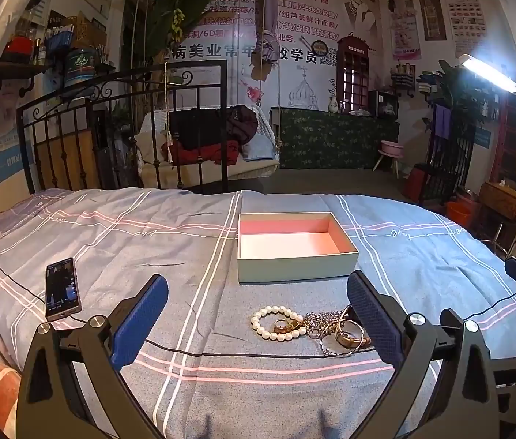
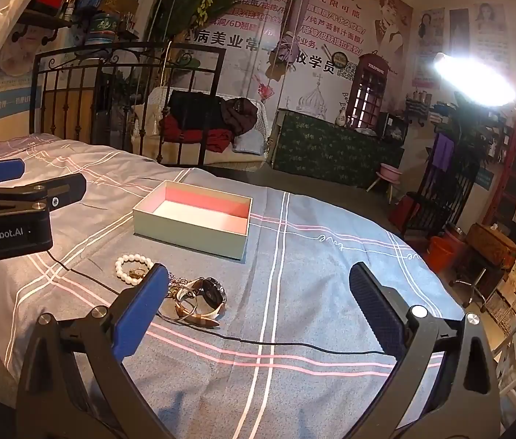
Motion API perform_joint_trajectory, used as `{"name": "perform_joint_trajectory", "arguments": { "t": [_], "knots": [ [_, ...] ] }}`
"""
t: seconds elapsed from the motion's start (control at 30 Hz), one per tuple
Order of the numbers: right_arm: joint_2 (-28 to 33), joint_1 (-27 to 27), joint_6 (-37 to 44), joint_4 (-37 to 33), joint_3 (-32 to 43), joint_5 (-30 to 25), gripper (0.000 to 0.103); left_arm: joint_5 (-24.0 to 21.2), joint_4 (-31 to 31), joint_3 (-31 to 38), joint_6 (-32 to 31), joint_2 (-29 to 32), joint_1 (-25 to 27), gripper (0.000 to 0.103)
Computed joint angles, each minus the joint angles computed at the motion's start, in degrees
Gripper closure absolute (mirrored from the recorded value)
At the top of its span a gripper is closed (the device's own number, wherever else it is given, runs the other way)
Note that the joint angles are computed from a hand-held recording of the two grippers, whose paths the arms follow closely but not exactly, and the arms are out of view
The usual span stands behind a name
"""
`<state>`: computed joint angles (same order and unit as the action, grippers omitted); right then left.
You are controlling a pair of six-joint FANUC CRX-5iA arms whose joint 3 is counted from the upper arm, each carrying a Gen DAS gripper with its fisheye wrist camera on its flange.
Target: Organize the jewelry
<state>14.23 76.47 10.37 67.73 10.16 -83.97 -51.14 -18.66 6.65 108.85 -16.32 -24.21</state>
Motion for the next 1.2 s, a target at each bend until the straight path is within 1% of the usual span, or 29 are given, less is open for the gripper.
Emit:
{"name": "perform_joint_trajectory", "arguments": {
  "t": [0.77, 0.97, 1.03, 1.2],
  "knots": [
    [-0.3, -0.1, -0.3, -0.6, -0.4, 0.0, 0.005, 0.1, 2.0, -0.6, -0.9, 0.2, 1.2, 0.006],
    [-0.6, 0.0, -0.8, -0.7, -0.9, -0.5, 0.005, 0.1, 0.8, -0.4, -0.1, 0.4, 0.3, 0.006],
    [-0.6, -0.1, -0.7, -0.7, -0.8, -0.4, 0.005, 0.8, 2.4, -0.8, -1.4, 0.3, 1.1, 0.006],
    [-0.6, -0.1, -0.8, -0.5, -0.9, -0.6, 0.005, 1.0, 1.3, -0.6, -0.5, 0.3, 0.9, 0.006]
  ]
}}
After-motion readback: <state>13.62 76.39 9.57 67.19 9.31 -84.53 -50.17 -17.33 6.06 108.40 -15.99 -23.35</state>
